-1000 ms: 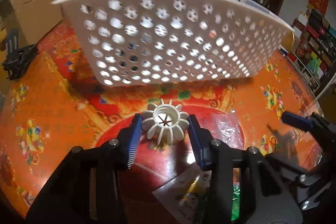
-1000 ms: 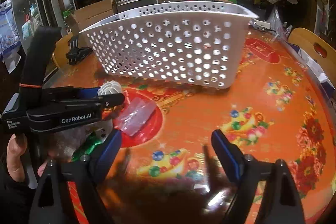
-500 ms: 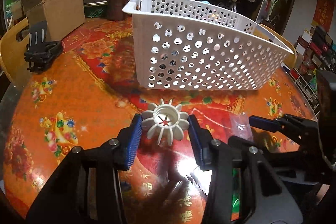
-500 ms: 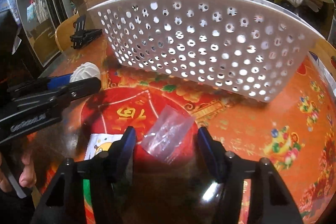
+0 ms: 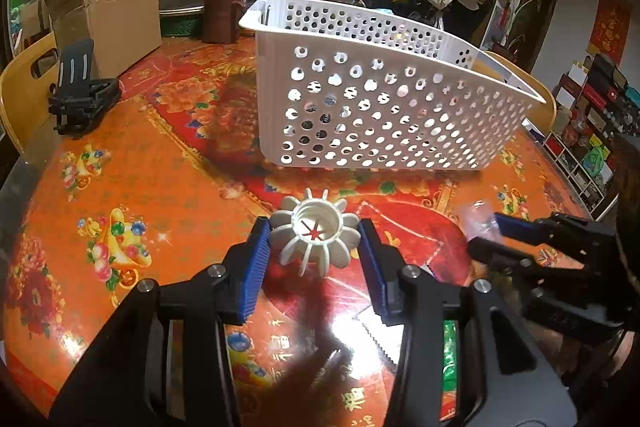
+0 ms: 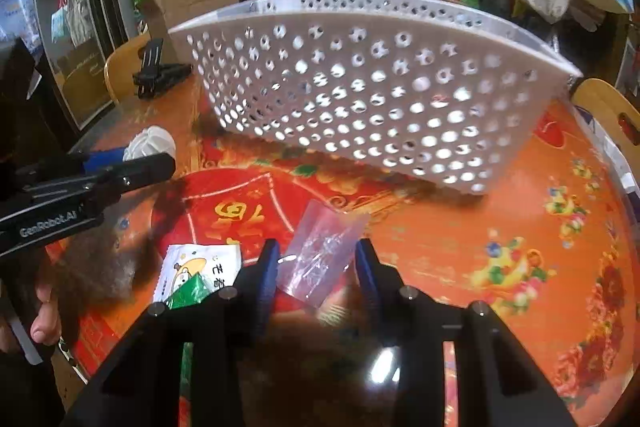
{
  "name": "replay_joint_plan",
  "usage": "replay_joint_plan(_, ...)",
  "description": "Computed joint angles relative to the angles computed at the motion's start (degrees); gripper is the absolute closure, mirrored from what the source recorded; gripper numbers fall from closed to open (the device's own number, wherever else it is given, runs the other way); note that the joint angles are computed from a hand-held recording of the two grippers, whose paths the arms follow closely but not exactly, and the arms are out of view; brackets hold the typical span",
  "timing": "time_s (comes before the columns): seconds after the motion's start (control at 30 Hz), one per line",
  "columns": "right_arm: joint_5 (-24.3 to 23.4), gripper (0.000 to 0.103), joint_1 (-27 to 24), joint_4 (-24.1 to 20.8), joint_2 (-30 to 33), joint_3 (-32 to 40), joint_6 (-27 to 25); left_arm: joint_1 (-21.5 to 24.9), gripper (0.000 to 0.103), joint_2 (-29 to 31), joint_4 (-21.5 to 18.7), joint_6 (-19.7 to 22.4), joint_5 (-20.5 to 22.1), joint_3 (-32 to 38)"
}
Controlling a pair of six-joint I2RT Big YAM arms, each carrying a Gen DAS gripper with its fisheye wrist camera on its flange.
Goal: Organize soft objects
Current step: 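Lift the plastic bag and ribbed ball toward the basket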
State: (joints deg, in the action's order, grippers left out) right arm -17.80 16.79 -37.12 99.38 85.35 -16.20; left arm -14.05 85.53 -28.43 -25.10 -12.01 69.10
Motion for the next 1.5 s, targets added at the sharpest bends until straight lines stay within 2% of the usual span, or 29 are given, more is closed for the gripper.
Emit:
replay_joint_plan(0.4,-4.59,0.065,-3.85,4.67,-7.25,-6.43,-0.05,-2.93,0.062,-3.29,0.78,-0.14,-3.21,-1.65)
replay_joint_plan(0.67,-7.62,0.065,-6.31,4.67,-10.5,-6.36,0.32,-5.0,0.062,-5.94,-0.67,0.39,-5.47,-0.76)
replay_joint_plan(0.83,-7.69,0.065,-6.93,4.55,-11.63,-5.45,-0.31,-5.55,0.062,-6.3,-2.63,1.03,-6.57,1.9)
replay_joint_plan(1.1,-6.7,0.065,-7.36,4.56,-11.96,-1.55,-0.89,-4.62,0.062,-5.51,-6.32,3.49,-6.01,9.89)
replay_joint_plan(1.23,-7.45,0.065,-7.33,1.45,-9.7,4.22,-0.79,-3.58,0.062,-3.28,-9.16,5.07,-5.67,16.31)
replay_joint_plan(1.5,-6.87,0.065,-6.38,-5.77,-2.83,17.25,0.02,-1.44,0.062,5.9,-17.54,6.3,-2.67,32.85)
